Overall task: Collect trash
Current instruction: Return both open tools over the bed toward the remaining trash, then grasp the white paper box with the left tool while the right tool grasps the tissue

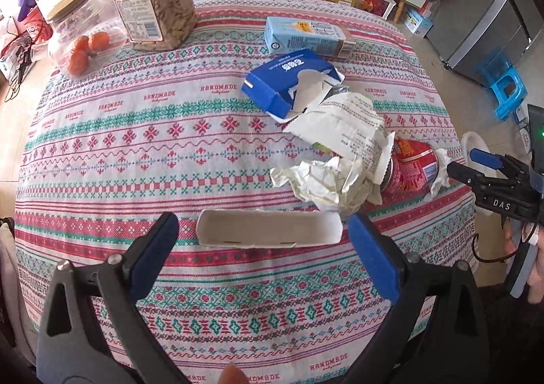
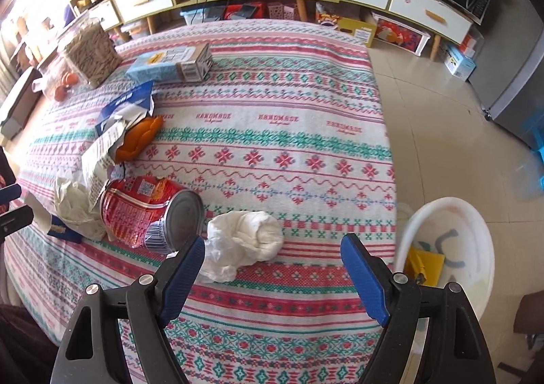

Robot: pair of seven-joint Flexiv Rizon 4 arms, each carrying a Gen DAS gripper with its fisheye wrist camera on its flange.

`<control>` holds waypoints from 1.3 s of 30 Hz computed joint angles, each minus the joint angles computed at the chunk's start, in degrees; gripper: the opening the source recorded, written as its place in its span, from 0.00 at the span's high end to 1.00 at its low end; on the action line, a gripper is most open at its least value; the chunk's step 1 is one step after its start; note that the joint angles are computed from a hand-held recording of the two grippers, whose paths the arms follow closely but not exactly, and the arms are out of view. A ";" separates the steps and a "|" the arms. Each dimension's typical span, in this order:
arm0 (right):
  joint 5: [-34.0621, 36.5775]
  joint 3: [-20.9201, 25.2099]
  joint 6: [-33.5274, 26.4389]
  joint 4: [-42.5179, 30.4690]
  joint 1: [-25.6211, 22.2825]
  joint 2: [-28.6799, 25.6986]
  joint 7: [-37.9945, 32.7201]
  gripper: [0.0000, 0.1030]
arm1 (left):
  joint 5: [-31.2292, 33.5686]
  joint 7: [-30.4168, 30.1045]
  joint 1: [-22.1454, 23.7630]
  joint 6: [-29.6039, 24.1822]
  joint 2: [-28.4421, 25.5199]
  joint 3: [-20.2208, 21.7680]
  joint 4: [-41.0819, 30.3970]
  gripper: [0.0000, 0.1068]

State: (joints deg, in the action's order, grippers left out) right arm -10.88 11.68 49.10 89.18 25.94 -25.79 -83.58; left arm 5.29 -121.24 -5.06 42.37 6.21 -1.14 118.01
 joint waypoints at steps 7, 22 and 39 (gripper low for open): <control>-0.76 -0.05 -1.34 -0.81 1.00 -1.11 -0.07 0.19 | -2.08 0.82 0.40 -0.10 0.69 0.97 2.44 0.07; 5.13 2.02 -5.90 -4.62 -0.25 -3.36 -2.68 0.34 | -12.07 4.91 0.97 6.18 5.21 1.88 10.24 0.64; 5.08 1.67 -1.04 -0.72 -0.71 0.14 -5.43 0.81 | -6.50 1.82 2.16 7.63 7.92 0.71 9.79 0.93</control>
State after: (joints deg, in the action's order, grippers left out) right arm -5.79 13.35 48.07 88.46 25.24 -25.65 -89.00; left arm -1.21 -119.42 -2.90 50.00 14.13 -0.43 127.80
